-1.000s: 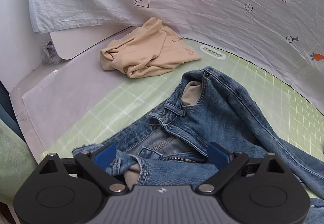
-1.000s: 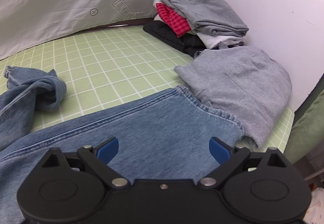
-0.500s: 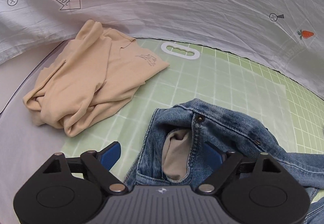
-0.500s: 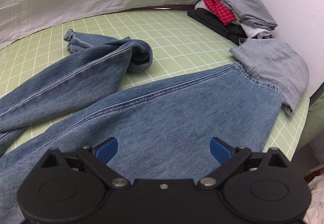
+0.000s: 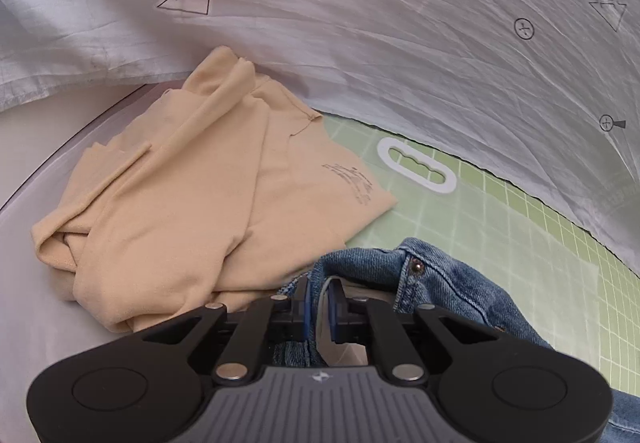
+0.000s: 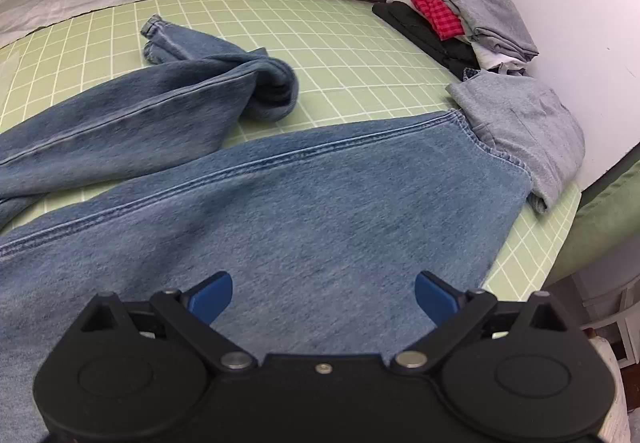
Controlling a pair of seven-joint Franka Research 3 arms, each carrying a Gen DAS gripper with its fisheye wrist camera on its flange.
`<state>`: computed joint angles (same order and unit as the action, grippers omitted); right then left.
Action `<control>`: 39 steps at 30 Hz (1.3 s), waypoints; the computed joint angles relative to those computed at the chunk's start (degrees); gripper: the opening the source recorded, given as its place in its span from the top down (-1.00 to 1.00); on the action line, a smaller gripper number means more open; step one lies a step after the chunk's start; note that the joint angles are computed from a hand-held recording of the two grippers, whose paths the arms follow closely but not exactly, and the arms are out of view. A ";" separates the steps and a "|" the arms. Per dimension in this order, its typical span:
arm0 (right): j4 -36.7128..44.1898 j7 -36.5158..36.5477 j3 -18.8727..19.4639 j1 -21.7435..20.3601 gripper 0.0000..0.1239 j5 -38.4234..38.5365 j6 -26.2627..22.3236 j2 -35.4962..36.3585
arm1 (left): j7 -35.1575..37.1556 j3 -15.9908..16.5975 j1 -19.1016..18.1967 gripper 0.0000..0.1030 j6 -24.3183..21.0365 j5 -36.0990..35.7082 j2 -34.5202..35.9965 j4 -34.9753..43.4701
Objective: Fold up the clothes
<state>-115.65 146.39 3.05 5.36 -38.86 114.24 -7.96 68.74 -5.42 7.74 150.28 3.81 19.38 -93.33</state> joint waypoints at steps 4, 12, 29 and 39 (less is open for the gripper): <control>0.24 -0.68 -0.95 -0.70 -0.60 -0.41 4.32 0.65 | -1.76 1.05 -1.52 0.33 0.27 3.34 -3.33 -2.91; 0.56 -3.67 -3.02 -2.70 -0.55 -2.24 14.60 3.92 | -13.68 0.54 -6.15 -0.70 1.74 13.58 -17.19 -16.75; -2.23 -37.22 -8.54 -8.37 0.41 32.37 44.03 9.02 | -29.06 -4.36 -14.66 -0.74 -12.39 14.09 -15.78 -18.02; 1.85 -46.68 -9.53 -7.58 0.35 38.96 44.12 13.71 | -32.77 -3.72 -17.00 -0.97 -19.38 20.59 -10.67 -11.92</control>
